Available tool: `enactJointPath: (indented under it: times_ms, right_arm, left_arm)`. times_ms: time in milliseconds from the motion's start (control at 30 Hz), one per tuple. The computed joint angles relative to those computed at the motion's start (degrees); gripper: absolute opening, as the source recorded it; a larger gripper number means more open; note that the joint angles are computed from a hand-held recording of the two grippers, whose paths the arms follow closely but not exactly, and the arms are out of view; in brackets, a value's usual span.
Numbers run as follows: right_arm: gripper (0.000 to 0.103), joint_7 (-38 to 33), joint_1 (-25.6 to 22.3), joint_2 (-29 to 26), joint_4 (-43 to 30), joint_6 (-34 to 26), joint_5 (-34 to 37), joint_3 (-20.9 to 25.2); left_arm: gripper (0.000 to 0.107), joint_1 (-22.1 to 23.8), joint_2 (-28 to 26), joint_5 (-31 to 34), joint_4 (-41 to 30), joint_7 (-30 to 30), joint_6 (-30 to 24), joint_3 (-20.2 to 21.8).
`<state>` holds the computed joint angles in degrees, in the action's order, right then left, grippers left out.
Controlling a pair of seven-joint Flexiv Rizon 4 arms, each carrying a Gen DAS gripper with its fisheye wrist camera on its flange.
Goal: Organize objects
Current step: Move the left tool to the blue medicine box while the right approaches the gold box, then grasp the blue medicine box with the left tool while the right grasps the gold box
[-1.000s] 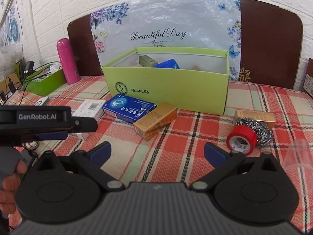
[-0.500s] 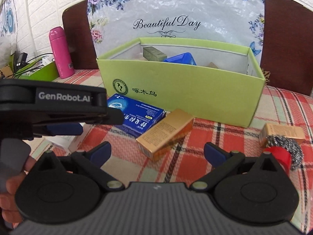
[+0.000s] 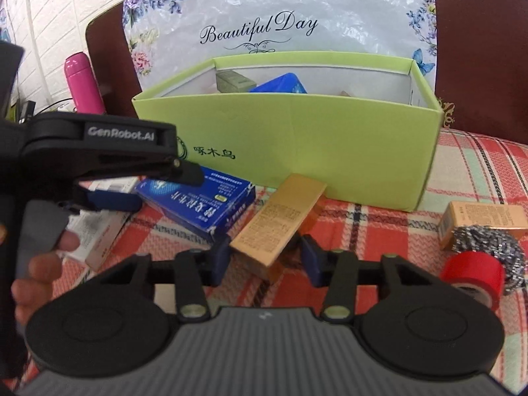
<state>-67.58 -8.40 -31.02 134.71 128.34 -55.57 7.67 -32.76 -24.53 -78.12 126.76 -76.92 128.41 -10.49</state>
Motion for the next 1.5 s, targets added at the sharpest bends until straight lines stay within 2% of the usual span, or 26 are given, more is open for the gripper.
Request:
enactJointPath:
  times_ms: [67, 133, 300, 433, 467, 533, 600, 633, 733, 767, 833, 967, 1033, 1100, 1200, 1233, 1333, 1367, 1433, 1500]
  right_arm:
    - [0.038, 1.32, -1.62, 0.1, -0.06, 0.15, -2.7, -0.02]
    - [0.035, 2.55, -2.77, 0.27, 0.06, 0.58, -5.07, -0.4]
    - [0.035, 5.41, -4.33, 0.93, 0.5, 1.43, -8.29, -1.98]
    - [0.034, 6.62, -5.23, 1.38, 0.82, 2.15, -9.71, -3.45]
    - [0.034, 6.96, -5.46, 1.49, 0.84, 2.28, -10.16, -3.75]
    - [0.033, 7.33, -5.84, 1.7, 0.92, 2.71, -10.62, -4.33]
    - [0.033, 7.58, -6.11, 1.9, 1.06, 3.1, -10.73, -4.78]
    - [0.033, 7.91, -6.27, 1.99, 1.02, 3.16, -11.01, -4.98]
    - [0.033, 8.54, -6.47, 2.04, 0.96, 3.66, -11.33, -5.34]
    - [0.035, 8.29, -6.42, 2.1, 1.07, 3.94, -11.13, -5.42]
    - [0.049, 6.96, -6.0, 2.28, 1.52, 4.55, -9.63, -5.46]
    - [0.056, 6.25, -5.99, 2.23, 1.44, 5.25, -9.55, -5.52]
    - [0.061, 5.8, -5.75, 2.13, 1.28, 5.29, -9.1, -5.55]
    - [0.063, 5.79, -5.72, 1.8, 0.94, 5.22, -9.23, -5.59]
    - [0.065, 5.85, -5.59, 1.36, 0.43, 4.89, -9.18, -5.57]
    - [0.065, 5.51, -5.28, 1.47, 0.61, 4.42, -8.54, -5.62]
    - [0.066, 7.01, -6.03, 1.23, 0.31, 4.1, -9.93, -5.38]
    - [0.066, 6.92, -6.14, 1.29, 0.37, 4.17, -10.24, -5.46]
    - [0.068, 6.45, -6.18, 1.5, 0.51, 4.11, -10.53, -5.67]
    - [0.069, 6.51, -6.26, 1.65, 0.35, 3.9, -11.3, -5.82]
  left_arm:
    - [0.084, 0.14, 0.2, 2.43, 0.83, 0.12, -0.51, 0.16]
    - [0.066, 0.43, 0.88, 6.51, 2.39, -1.16, -2.18, 0.6]
    - [0.054, 0.25, 2.68, 16.63, 5.97, -7.07, -4.87, 2.33]
    - [0.054, 3.73, 4.61, 29.47, 9.0, -16.72, -6.93, 1.97]
    - [0.054, 3.39, 4.69, 30.36, 9.12, -17.43, -6.65, 2.52]
    - [0.059, 0.03, 4.16, 27.63, 8.38, -16.07, -4.97, 5.02]
    - [0.063, -1.32, 3.81, 26.3, 7.8, -15.93, -3.08, 6.28]
    - [0.065, -0.19, 3.87, 28.57, 7.93, -17.25, -2.46, 6.2]
    - [0.069, 5.69, 3.76, 40.57, 8.5, -22.39, -1.17, 5.79]
    - [0.069, 7.46, 3.58, 43.97, 8.36, -23.24, -1.44, 5.78]
    - [0.069, 9.67, 3.03, 48.77, 7.29, -23.73, -3.1, 5.7]
    - [0.069, 11.06, 1.64, 53.15, 5.29, -23.5, -6.89, 6.22]
    - [0.07, 9.41, 0.34, 53.68, 5.09, -22.34, -4.61, 7.65]
    - [0.07, 9.81, 0.56, 55.81, 5.17, -20.8, -5.71, 7.45]
    - [0.07, 14.19, 1.86, 65.15, 5.47, -20.65, -8.42, 4.91]
    - [0.07, 13.83, 1.8, 65.06, 5.28, -19.06, -8.52, 5.06]
    - [0.071, 8.16, -0.15, 59.05, 3.3, -14.73, -7.45, 9.94]
    - [0.072, 7.79, -0.73, 57.12, 2.51, -14.44, -7.99, 10.26]
    - [0.073, 10.0, -1.82, 57.5, 1.11, -15.48, -8.04, 9.02]
    - [0.075, 8.53, -1.75, 54.7, -0.26, -13.13, -11.87, 10.51]
